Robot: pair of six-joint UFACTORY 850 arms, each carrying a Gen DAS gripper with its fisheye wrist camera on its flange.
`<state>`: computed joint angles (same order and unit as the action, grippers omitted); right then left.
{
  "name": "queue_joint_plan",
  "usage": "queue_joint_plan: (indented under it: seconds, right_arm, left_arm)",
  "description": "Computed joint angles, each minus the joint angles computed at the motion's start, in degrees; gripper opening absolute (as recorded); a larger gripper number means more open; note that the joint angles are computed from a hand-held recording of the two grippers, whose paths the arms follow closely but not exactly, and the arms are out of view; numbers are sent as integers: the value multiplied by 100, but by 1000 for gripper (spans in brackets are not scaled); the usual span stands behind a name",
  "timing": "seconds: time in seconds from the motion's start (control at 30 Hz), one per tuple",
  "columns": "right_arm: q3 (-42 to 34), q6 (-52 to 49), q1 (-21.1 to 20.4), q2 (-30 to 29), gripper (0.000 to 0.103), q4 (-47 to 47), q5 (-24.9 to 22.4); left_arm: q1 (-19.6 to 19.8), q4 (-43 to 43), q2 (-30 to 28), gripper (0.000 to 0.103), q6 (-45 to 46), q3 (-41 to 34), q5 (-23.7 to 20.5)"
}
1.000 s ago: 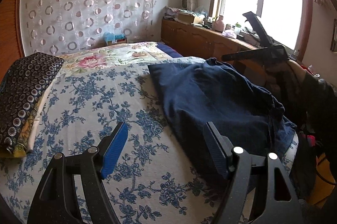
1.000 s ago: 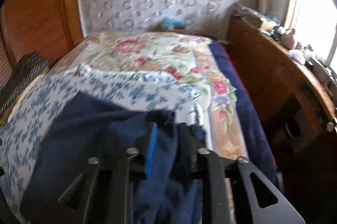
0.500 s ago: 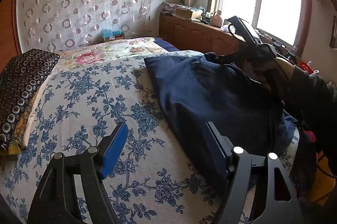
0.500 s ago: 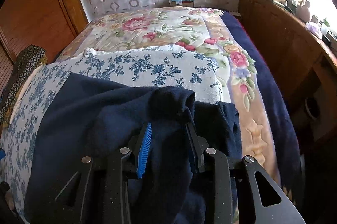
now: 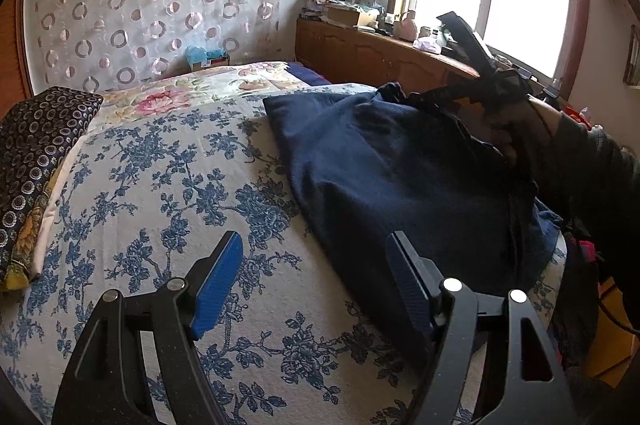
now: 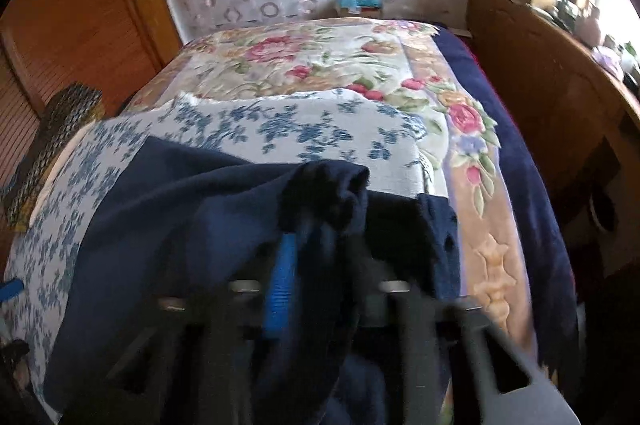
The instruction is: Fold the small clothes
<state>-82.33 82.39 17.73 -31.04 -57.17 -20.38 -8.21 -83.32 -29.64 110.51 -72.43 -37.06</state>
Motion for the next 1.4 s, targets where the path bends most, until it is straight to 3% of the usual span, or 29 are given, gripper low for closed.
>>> queue_joint_plan:
  seconds: [0.1, 0.17, 0.27, 0.4, 0.43, 0.5, 0.67, 0.8, 0.93, 1.27, 1.33, 1.37, 1.4]
  right_arm:
    - [294, 991, 57, 247, 3, -1039, -85]
    - [569, 1962, 111, 507, 3, -1816, -404]
    - [809, 2430, 135, 751, 3, -1829, -893]
    - [833, 1946, 103, 726, 4, -1354, -948]
    - [801, 1726, 128, 688, 8, -1218, -1058]
    - [700, 1405, 211, 637, 29, -1003, -1329]
    - [1196, 2061, 728, 968, 33, -1702, -1494]
    - [1850, 2836, 1249, 1309, 33, -2229, -1490]
    - [2240, 3183, 1516, 1459, 33, -2303, -1308]
    - [2268, 2709, 1494, 1337, 33, -1635, -1091]
    - [2355, 2704, 1511, 1395, 24, -1683, -1056]
    - [2327, 2571, 1531, 1418, 11, -1588, -1018]
    - [2374, 2507, 1527, 1461, 6, -1557, -937]
  left_arm:
    - [-15, 65, 0, 75, -34, 1, 21]
    - [-29, 102, 13, 75, -32, 16, 39]
    - [-62, 246, 15, 75, -112, 23, 64]
    - [-103, 425, -2, 75, -213, 13, 112]
    - [-113, 435, 9, 75, -193, 29, 142]
    - [-116, 390, 35, 75, -121, 60, 162]
    - [-108, 401, 79, 75, -101, 106, 110]
    - [-137, 503, 90, 75, -131, 142, 103]
    - [-150, 602, 74, 75, -216, 123, 104]
    - [-178, 955, 17, 75, -509, 66, 49]
    - [-185, 985, 16, 75, -530, 62, 54]
    - [-188, 997, 16, 75, -536, 62, 54]
    - [-190, 1004, 13, 75, -537, 62, 55]
